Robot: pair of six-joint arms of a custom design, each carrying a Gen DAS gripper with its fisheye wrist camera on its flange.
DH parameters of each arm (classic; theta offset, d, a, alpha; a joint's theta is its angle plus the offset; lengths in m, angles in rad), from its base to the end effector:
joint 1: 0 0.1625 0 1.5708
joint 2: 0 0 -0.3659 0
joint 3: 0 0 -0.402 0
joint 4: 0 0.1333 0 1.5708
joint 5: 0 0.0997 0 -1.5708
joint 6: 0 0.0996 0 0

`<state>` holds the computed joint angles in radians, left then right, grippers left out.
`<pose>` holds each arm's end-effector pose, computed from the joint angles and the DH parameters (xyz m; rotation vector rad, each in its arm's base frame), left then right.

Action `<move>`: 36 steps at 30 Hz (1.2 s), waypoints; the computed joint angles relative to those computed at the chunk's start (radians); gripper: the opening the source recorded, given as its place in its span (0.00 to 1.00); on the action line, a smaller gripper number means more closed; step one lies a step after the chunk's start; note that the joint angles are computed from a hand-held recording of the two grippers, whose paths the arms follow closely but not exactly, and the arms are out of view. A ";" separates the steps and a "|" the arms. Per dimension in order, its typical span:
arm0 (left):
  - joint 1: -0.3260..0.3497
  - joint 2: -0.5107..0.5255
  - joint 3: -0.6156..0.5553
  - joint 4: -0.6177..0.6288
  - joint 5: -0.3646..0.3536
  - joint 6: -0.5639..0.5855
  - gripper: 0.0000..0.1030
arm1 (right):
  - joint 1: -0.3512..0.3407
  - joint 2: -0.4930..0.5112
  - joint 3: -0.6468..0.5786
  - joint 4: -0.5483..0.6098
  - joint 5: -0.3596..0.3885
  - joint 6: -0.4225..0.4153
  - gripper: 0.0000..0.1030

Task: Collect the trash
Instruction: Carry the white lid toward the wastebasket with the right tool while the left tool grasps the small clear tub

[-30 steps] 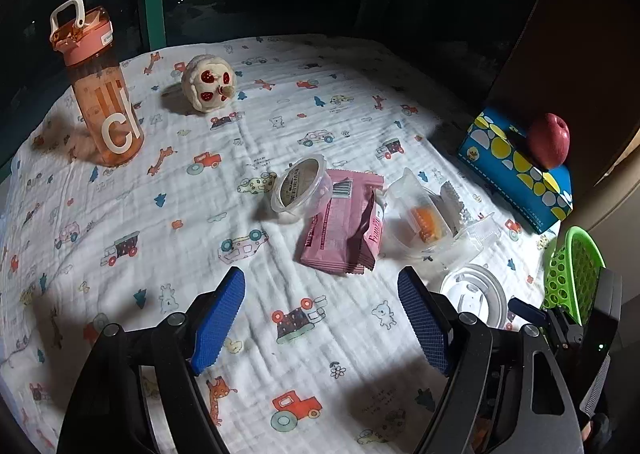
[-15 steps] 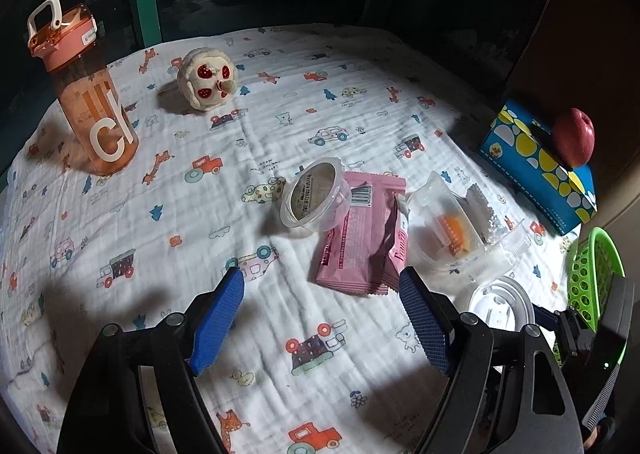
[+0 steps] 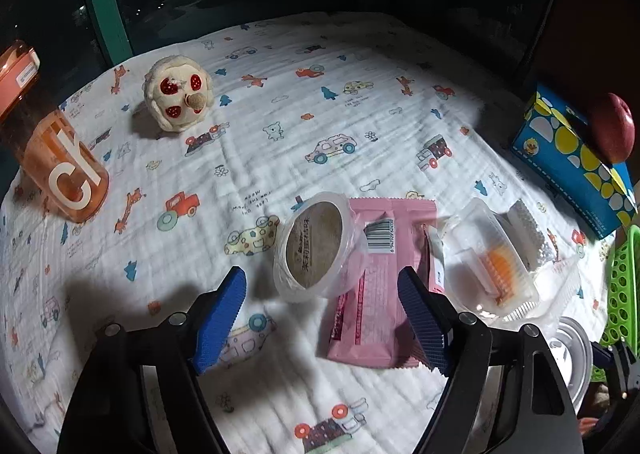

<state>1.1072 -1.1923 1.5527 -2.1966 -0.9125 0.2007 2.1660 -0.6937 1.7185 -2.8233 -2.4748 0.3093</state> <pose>-0.1072 -0.6488 0.3109 0.7041 2.3894 -0.4407 0.3826 -0.4669 0.0154 0.2030 -2.3146 0.7308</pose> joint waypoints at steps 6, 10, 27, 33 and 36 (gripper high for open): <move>0.013 0.060 -0.051 -0.004 0.000 0.012 0.66 | 0.009 -0.017 0.018 -0.006 0.009 0.012 0.89; 0.020 0.080 -0.069 0.006 -0.013 0.012 0.59 | 0.018 -0.027 0.032 -0.012 0.018 0.021 0.89; 0.021 0.028 -0.017 -0.030 -0.038 0.006 0.34 | 0.076 -0.081 0.089 -0.038 0.005 0.076 0.89; -0.010 -0.061 0.046 -0.035 -0.061 -0.009 0.34 | 0.100 -0.107 0.115 -0.059 -0.018 0.092 0.89; -0.033 -0.110 0.083 -0.030 -0.076 -0.012 0.34 | 0.114 -0.129 0.139 -0.072 -0.038 0.105 0.89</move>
<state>1.0746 -1.3022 1.6360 -2.2267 -0.9882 0.1888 2.2801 -0.8231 1.8576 -2.8949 -2.5128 0.4147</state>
